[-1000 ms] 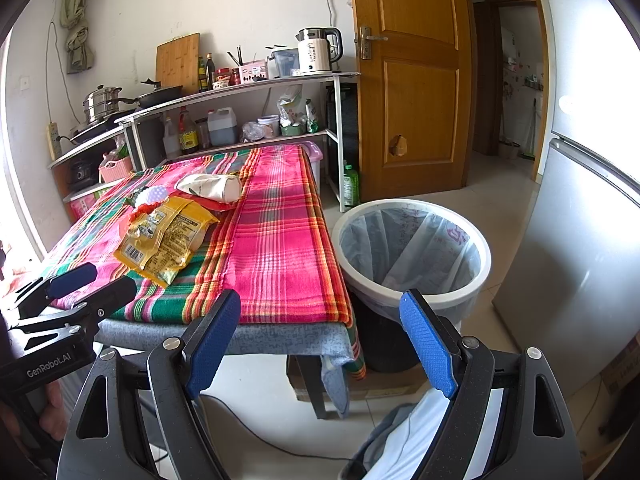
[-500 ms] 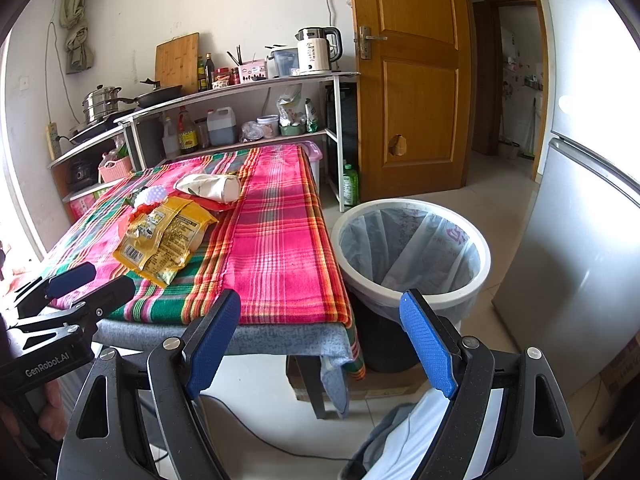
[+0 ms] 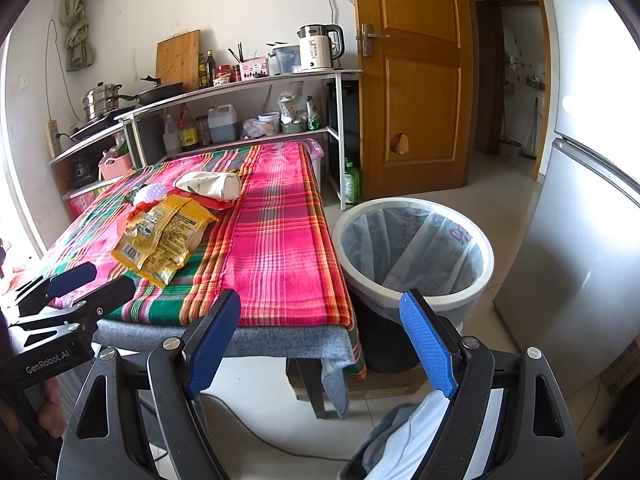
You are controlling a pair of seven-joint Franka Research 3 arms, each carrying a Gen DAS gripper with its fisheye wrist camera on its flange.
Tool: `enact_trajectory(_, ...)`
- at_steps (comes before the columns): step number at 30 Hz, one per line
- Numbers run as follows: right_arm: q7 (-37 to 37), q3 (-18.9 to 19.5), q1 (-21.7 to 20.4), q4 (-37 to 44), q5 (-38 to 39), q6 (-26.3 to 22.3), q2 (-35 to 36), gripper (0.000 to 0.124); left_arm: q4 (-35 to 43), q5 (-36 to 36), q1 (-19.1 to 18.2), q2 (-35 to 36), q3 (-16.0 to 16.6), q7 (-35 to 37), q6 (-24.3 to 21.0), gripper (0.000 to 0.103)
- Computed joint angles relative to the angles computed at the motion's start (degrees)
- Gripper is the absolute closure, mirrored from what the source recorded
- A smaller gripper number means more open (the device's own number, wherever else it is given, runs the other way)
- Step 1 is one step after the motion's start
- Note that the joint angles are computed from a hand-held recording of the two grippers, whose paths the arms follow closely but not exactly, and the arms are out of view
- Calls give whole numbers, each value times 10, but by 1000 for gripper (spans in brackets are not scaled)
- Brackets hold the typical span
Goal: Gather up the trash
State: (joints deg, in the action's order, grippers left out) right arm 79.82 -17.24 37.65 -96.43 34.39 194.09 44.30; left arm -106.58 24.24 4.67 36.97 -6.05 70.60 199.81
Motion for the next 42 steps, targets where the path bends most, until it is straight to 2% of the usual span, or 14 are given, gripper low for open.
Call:
enact_trajectory(5,5,-3,-3,27,-9,-16,16,42,23,15,21,15,-18,-3,-17,24)
enact_trajectory(7,10,-3,-5,38,-18,-21,22,42,32,14,21,21,-16,-3,-22,24)
enact_trajectory(13,23,37,-46,93,-69,-47,43,42,64,32,71,44,-60,-13,-40,24)
enact_trajectory(17,36,59,-70,148,-107,-75,70,42,95,10,58,60,-37,-20,-48,24)
enact_trajectory(19,46,60,-74,171,-124,-83,83,42,118,11,71,72,-49,-20,-66,24)
enact_trajectory(21,56,59,-76,198,-139,-96,98,42,143,5,71,83,-47,-16,-89,23)
enact_trajectory(22,62,60,-78,210,-147,-103,104,42,157,5,79,92,-57,-10,-104,22)
enact_trajectory(25,80,59,-84,251,-170,-124,127,42,200,-2,120,125,-116,27,-148,22)
enact_trajectory(30,108,60,-93,301,-204,-149,154,42,241,-33,173,168,-202,96,-197,22)
enact_trajectory(33,126,60,-98,329,-222,-166,170,42,248,-49,178,178,-220,130,-207,33)
enact_trajectory(37,146,63,-107,365,-246,-187,189,42,262,-72,189,192,-248,176,-230,58)
enact_trajectory(40,157,67,-111,381,-262,-195,198,42,267,-92,190,197,-256,201,-238,71)
enact_trajectory(42,163,68,-113,387,-270,-199,201,42,266,-106,190,198,-257,215,-239,84)
